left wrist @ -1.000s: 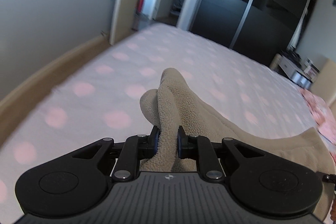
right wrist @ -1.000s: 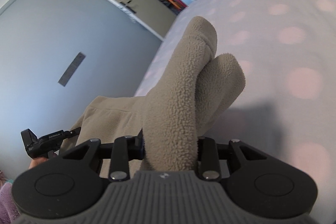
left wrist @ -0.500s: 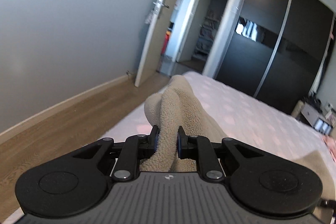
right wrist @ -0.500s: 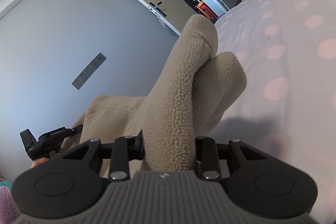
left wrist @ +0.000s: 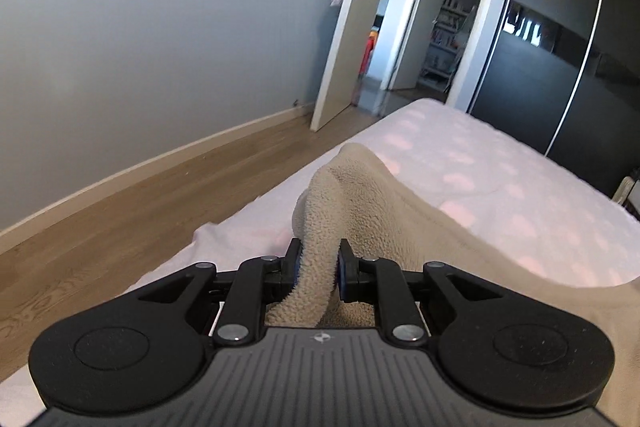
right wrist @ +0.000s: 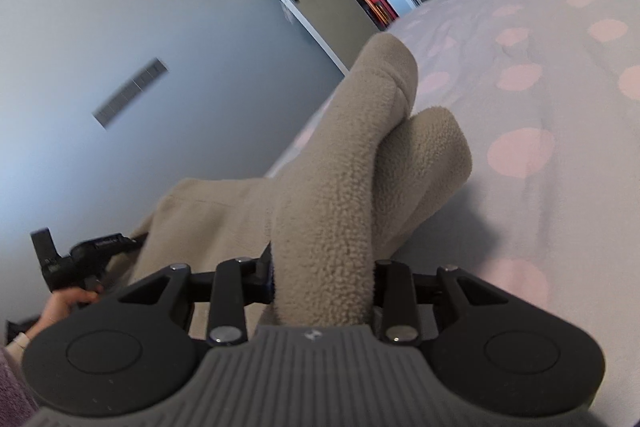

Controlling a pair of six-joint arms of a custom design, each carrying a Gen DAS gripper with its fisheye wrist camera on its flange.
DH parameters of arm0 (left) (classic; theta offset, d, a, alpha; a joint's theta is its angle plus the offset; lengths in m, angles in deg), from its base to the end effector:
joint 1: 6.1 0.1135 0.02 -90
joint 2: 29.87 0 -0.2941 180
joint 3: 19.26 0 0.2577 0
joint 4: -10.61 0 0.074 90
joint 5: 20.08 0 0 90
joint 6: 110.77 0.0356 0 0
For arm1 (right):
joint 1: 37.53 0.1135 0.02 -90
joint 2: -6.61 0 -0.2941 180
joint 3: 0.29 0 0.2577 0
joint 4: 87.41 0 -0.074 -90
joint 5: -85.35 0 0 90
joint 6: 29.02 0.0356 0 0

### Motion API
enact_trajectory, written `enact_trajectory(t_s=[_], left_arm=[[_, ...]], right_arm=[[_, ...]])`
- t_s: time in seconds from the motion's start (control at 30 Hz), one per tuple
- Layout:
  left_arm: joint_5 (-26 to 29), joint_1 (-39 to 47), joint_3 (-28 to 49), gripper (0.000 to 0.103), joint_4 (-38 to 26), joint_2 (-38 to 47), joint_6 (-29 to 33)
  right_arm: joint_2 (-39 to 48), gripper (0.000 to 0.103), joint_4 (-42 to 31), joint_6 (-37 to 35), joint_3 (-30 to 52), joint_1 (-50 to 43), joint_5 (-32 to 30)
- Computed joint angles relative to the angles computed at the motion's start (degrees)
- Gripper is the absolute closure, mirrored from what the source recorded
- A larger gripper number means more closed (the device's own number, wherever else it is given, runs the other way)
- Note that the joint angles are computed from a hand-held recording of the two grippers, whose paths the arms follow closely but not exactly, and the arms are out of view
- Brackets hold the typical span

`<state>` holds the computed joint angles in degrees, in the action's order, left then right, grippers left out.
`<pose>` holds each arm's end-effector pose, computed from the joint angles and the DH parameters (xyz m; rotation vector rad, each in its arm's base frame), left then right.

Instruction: Fold clothes

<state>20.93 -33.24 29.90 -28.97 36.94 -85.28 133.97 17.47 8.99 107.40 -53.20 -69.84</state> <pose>0.1924 -0.0684 0.2238 -0.9594 1.9399 0.2287 0.4263 -0.0860 0.1719 -0.6492 2.1739 1.2575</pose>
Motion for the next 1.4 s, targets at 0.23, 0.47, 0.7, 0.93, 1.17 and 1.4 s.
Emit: enact_trajectory(t_s=[0.23, 0.47, 0.7, 0.93, 1.17, 1.4], left_arm=[[1.9, -0.3, 0.2, 0.074, -8.6, 3.9, -12.3], [-9.7, -18.2, 7.8, 0.060, -37.1, 3.3, -32.7], [-5.9, -29.8, 13.5, 0.070, -46.3, 12.6, -37.5], [-0.3, -24.9, 8.2, 0.073, -37.8, 15.8, -33.3], [2.3, -23.5, 4.7, 0.074, -32.8, 16.6, -32.6], [4.7, -31.7, 17.0, 0.074, -50.1, 23.7, -43.6]], right_arm=[[-0.7, 0.034, 5.1, 7.9, 0.4, 1.3, 9.7], [-14.0, 0.031, 15.7, -3.0, -10.7, -3.3, 11.0], [-20.3, 0.048, 4.9, -29.0, -18.5, -8.6, 9.6], [-24.8, 0.050, 20.6, -25.7, -30.1, -6.3, 16.9], [-23.3, 0.049, 24.5, -20.6, -31.4, -3.6, 22.1], [-24.6, 0.048, 23.5, -13.5, -29.5, 1.0, 28.9]])
